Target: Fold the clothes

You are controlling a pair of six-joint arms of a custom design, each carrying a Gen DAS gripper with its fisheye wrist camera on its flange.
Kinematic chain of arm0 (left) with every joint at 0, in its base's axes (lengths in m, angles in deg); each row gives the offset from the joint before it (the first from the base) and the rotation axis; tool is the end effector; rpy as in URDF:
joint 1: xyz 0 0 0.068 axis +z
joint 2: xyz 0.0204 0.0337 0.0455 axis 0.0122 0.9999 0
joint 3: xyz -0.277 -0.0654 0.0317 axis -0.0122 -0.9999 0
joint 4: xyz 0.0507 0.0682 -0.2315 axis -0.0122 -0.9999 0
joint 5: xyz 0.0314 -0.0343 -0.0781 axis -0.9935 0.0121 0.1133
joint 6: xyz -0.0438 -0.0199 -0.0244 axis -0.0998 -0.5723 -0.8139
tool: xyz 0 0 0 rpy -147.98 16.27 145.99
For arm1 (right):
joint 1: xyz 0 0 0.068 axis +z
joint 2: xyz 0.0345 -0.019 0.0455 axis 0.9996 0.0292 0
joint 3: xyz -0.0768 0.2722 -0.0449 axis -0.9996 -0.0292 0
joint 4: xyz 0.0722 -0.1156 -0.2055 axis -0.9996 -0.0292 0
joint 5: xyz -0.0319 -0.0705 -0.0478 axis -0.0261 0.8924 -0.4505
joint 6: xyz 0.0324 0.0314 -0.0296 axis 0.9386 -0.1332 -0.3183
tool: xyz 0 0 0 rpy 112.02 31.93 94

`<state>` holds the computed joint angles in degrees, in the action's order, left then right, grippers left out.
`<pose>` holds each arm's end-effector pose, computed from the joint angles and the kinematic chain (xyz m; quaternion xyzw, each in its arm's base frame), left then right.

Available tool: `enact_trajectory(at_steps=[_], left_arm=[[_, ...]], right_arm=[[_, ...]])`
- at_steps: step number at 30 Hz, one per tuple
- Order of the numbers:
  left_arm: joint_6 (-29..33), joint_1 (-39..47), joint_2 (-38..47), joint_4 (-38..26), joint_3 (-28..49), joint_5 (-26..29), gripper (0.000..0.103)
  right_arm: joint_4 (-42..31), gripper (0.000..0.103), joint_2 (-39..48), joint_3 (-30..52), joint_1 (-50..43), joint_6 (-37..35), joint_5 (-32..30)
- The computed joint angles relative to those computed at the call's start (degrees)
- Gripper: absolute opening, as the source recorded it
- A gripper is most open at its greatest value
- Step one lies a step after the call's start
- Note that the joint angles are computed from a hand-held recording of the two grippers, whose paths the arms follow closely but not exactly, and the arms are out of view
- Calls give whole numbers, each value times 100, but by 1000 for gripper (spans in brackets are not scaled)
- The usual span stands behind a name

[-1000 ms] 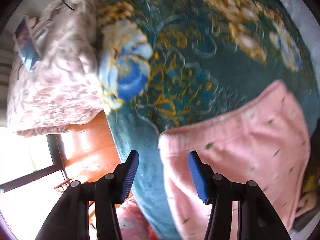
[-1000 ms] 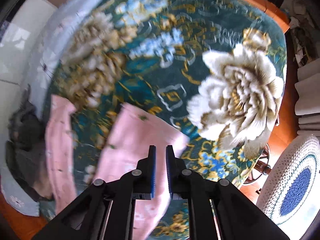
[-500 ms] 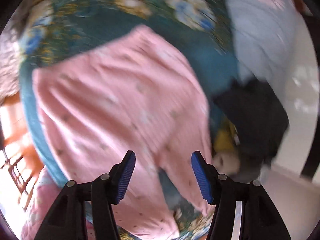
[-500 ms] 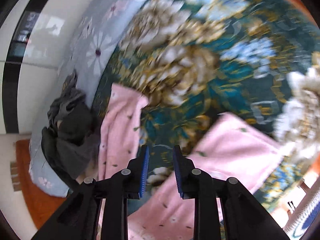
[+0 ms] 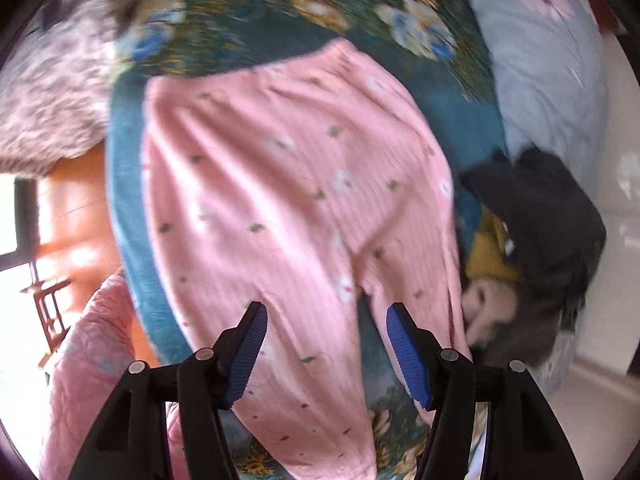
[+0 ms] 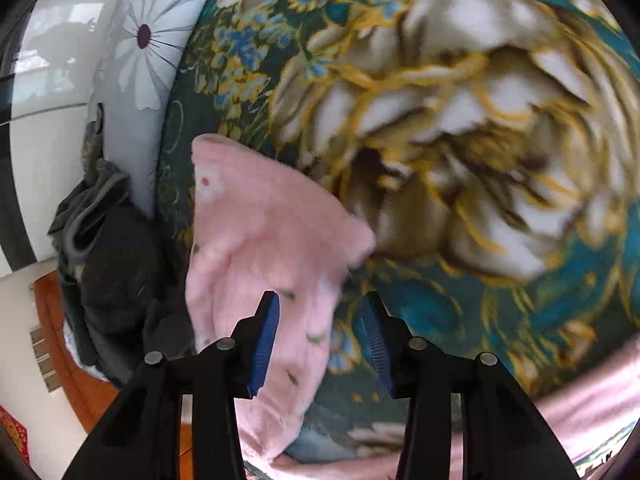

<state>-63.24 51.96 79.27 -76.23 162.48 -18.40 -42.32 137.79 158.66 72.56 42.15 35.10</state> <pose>0.1558 0.1780 0.3048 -0.5981 0.7884 -0.1389 0.0390 0.3767 -0.0857 0.0779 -0.4094 -0.8632 -0.2954 0.0092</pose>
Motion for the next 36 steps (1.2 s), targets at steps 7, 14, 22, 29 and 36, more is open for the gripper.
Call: enact_trajectory(at_steps=[7,14,22,29,36], left_arm=[[-96,108,-177,113,-229,-111,66],[-123,-248,-158,212,-478,176,66],[577,345,68,7,-298,366,66],[1557,1815,656,92,20,526,67],[2749,2750,1609,624,660,826,67]], right_arm=[[-104,6,308,393,147,-76,15],[-136,4,-964,-107,-550,-1112,-82],[-737,11,-587,-258,-1039,-1717,487],[-662,43,-1865,-1006,-1234,-1537,595],[-982,50,-3636,-2203,-1141,-1355,808]])
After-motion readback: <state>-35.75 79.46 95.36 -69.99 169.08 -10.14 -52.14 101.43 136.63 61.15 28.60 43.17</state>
